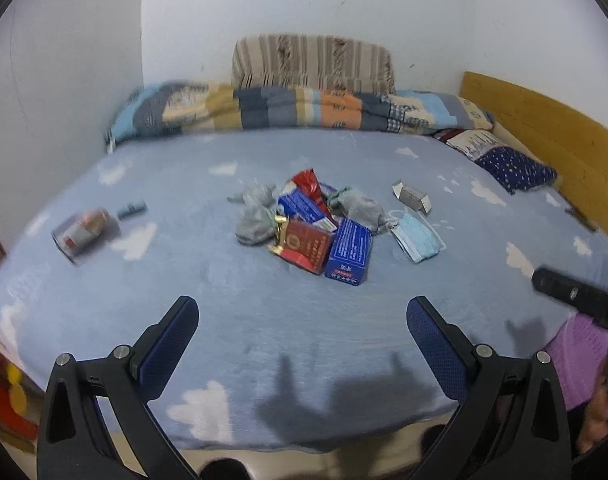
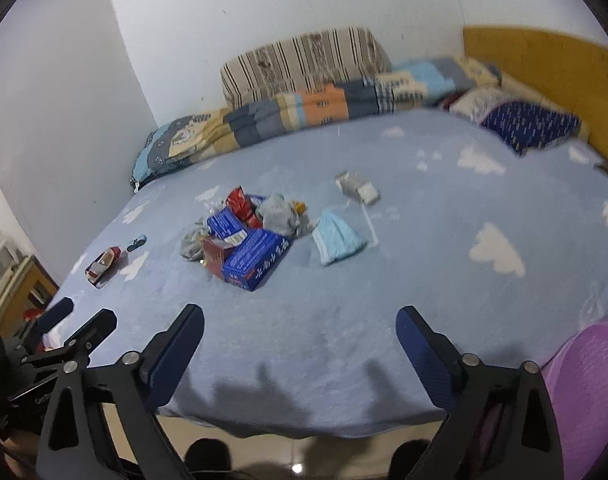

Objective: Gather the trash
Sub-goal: 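Grasp the blue face mask with the right tool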

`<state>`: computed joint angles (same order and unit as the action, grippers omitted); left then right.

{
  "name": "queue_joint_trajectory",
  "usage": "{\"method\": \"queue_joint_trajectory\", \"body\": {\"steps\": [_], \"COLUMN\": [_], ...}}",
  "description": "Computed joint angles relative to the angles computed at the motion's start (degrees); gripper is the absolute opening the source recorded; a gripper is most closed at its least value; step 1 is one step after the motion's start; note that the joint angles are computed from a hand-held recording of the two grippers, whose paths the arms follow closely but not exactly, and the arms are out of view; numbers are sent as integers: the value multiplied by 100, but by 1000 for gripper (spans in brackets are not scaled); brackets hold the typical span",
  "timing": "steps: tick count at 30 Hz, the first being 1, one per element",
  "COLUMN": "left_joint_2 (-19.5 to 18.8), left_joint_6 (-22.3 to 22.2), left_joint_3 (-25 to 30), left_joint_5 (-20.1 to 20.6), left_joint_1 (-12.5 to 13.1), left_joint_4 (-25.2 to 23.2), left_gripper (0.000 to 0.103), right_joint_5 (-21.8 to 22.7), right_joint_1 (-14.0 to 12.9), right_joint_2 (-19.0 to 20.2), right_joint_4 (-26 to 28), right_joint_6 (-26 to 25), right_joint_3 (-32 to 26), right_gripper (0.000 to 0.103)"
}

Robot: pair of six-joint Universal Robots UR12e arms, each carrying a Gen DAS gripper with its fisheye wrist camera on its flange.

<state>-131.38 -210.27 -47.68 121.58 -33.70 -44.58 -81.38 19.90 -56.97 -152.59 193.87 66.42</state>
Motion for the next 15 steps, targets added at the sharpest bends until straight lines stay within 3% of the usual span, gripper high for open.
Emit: {"method": "queue_joint_trajectory", "body": {"steps": [4,6,10,15], "left_joint_2": [-148,-255,-543,-693], "left_joint_6": [-644,-869,-1290,-1012], "left_joint_3": [367,573,1058,1174], "left_joint_5": [-563,-741,-1204,-1620], "left_joint_1": [219,303,476,590], "left_joint_4": [-482,-625,-918,-999], "left_gripper": [102,95,84,73], "right_joint_5": [405,553,457,-45], "right_joint_1": [-97,-138,-157,-128], "right_joint_2": [269,478,1153,2433], "right_joint_4": [786,1229,2307,3695], "right_joint_6": [128,168,147,13], "right_joint_3": [-493,-870,-2114,-4388], "right_gripper": [93,93,93,91]}}
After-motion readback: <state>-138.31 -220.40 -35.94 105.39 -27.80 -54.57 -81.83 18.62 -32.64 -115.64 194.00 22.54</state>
